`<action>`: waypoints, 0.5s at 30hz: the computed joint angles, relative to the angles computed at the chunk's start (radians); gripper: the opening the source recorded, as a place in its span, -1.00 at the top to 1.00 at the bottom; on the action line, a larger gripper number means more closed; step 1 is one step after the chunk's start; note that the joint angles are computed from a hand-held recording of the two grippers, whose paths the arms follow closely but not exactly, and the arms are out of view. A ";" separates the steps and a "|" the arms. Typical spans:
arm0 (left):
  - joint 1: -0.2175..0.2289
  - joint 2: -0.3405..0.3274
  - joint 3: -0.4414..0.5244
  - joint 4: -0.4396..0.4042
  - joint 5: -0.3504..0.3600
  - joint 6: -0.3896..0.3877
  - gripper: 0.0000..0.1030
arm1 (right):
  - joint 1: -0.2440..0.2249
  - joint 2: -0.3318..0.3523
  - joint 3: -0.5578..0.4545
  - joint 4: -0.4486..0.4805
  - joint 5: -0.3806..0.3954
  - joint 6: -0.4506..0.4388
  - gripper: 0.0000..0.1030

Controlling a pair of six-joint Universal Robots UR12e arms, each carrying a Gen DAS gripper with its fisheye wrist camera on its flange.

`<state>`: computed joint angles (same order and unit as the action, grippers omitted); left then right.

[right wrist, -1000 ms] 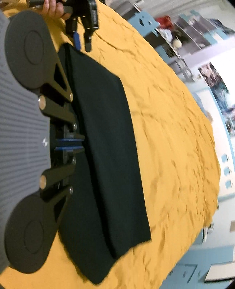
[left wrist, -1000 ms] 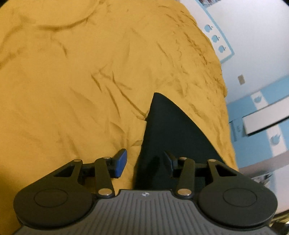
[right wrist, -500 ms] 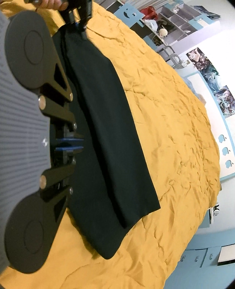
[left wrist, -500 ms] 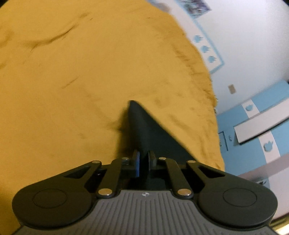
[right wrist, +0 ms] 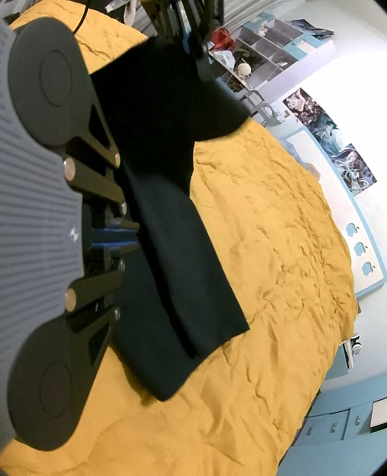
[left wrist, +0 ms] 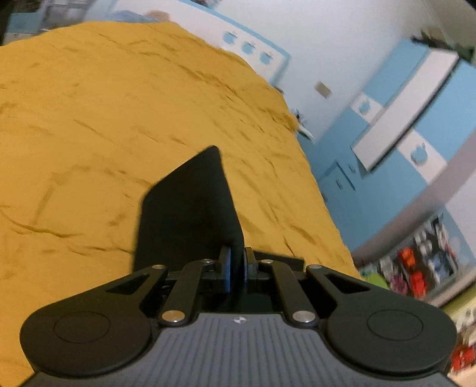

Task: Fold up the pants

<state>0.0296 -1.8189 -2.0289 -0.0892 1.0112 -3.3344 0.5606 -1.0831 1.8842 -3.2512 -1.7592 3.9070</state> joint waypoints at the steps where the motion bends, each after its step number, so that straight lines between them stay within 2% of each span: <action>1: -0.012 -0.007 0.005 -0.024 0.001 0.008 0.86 | -0.001 -0.005 0.005 -0.001 -0.005 -0.003 0.95; 4: -0.045 -0.040 0.026 -0.097 -0.002 0.030 0.86 | -0.005 -0.014 0.020 -0.008 -0.015 0.000 0.95; 6: -0.062 -0.057 0.042 -0.174 -0.005 0.036 0.86 | -0.008 -0.020 0.033 -0.016 -0.014 0.007 0.95; 11: -0.064 -0.094 0.081 -0.343 -0.033 0.037 0.83 | -0.012 -0.027 0.052 -0.032 -0.004 0.015 0.95; 14: -0.043 -0.092 0.086 -0.388 -0.110 0.040 0.65 | -0.015 -0.022 0.051 -0.040 0.021 0.028 0.94; 15: -0.034 -0.090 0.086 -0.399 -0.140 0.041 0.52 | -0.015 -0.019 0.050 -0.048 0.031 0.033 0.94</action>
